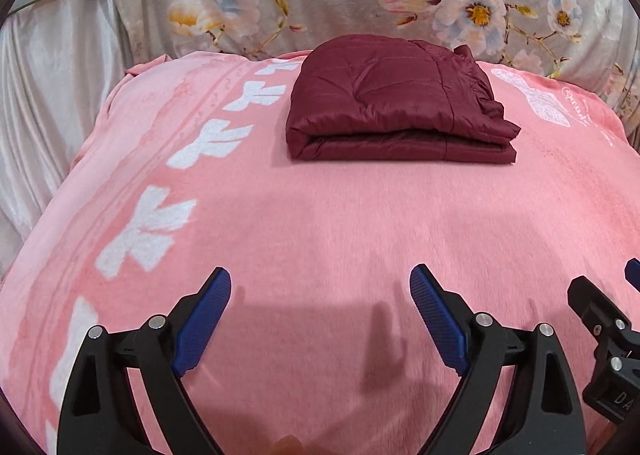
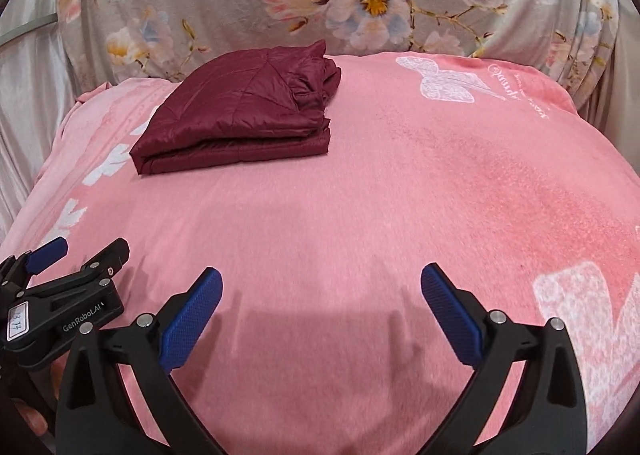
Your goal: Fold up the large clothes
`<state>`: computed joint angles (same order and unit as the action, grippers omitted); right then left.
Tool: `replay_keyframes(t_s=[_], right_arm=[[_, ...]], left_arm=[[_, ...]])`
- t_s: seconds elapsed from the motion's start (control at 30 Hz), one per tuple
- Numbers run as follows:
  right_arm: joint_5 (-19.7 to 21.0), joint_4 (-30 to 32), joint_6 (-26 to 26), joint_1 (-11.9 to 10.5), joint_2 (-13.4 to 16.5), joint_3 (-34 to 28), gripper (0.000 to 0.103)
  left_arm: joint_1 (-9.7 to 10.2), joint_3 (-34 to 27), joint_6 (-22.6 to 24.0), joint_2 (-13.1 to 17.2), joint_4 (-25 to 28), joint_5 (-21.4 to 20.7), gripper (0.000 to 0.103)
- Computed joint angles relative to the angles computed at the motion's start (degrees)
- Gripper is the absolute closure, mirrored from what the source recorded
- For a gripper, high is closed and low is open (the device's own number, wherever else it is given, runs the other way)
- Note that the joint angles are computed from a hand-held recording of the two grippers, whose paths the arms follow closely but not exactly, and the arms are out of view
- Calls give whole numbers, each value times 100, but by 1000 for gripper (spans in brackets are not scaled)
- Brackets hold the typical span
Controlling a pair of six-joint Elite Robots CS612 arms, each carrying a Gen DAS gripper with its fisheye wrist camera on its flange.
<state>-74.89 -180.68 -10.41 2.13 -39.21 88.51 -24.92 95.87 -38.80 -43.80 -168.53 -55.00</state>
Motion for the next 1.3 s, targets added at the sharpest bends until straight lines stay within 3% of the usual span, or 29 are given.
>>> replay_keyframes(t_s=[0.2, 0.3, 0.53, 1.3], right_arm=[[-278, -124, -216, 71, -58, 138, 6], [-321, 119, -239, 78, -37, 60, 6], [-211, 158, -294, 58, -32, 57, 6], [-460, 19, -431, 121, -34, 87, 6]], left_arm=[[-91, 166, -125, -72, -38, 140, 14], [-78, 113, -142, -60, 133, 102, 14], [-90, 71, -88, -43, 259, 121, 14], [-136, 57, -1, -33, 253, 307, 15]])
